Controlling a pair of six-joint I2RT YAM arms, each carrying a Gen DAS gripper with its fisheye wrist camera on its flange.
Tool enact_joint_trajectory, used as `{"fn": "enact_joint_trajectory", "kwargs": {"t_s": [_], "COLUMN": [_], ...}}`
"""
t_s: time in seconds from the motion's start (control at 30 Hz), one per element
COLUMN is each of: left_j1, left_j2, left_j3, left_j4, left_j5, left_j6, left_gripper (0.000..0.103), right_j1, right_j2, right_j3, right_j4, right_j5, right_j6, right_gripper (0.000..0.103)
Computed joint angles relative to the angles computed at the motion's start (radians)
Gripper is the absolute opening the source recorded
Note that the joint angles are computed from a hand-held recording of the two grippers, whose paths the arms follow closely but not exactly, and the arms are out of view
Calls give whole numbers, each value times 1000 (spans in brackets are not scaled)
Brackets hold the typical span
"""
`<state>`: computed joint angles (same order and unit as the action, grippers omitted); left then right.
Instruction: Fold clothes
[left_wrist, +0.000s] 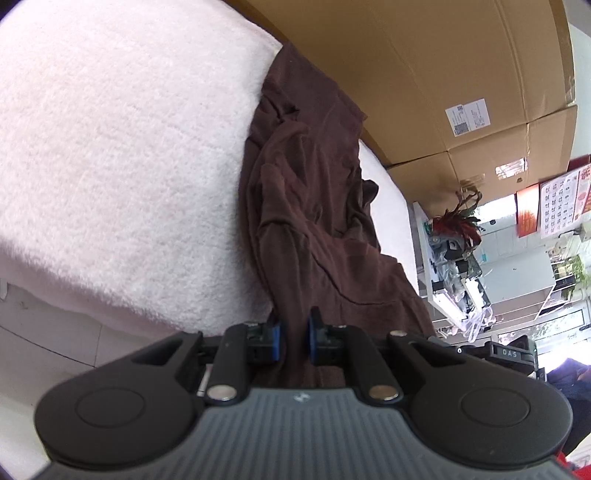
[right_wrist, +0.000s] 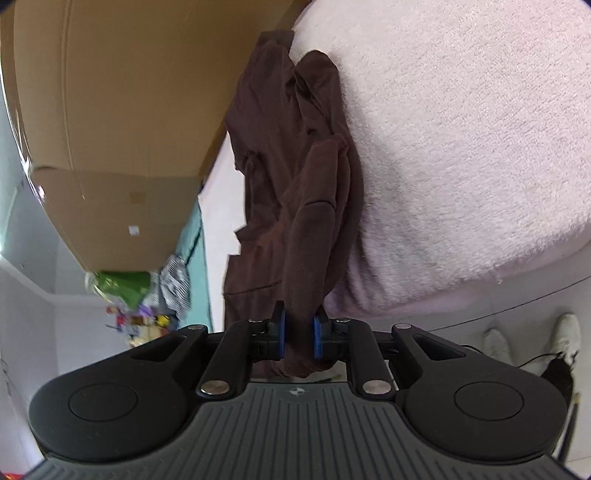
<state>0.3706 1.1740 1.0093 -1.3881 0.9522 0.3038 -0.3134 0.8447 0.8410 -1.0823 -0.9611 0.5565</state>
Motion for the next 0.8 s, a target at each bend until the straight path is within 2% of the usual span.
{"fn": "enact_joint_trajectory", "kwargs": {"t_s": [0.1,0.27,0.37,0.43,0.57,0.67,0.73,0.8], "left_j1": [0,-33,-87,-129,-220,-288,-320,-338], "left_j2": [57,129,152,177,248,323,380,430], "left_j3": [67,172,205,226,268,315,338,354], "left_j4": [-22,9,108,191,384,494,556,601], "left_j5": [31,45,34,16,-48,-119,-155,-196], "left_j6": [-39,-272,-452,-561,-817,-912,-969,-992], "left_gripper": [6,6,6,7,8,15,29,29], "right_j1": [30,91,98,98,100,102,97,95], "right_j2": [-18,-20,0,49,203,345,439,526], "right_j3": [4,10,-13,-23,-11,48,93,142], "right_j4": [105,304,421,504,674,743,771,772], "right_j5": [5,65,85,93,98,104,93,82], "right_j6": [145,418,579,639,725,722,697,643], "right_gripper": [15,15,16,16,16,18,20,25]}}
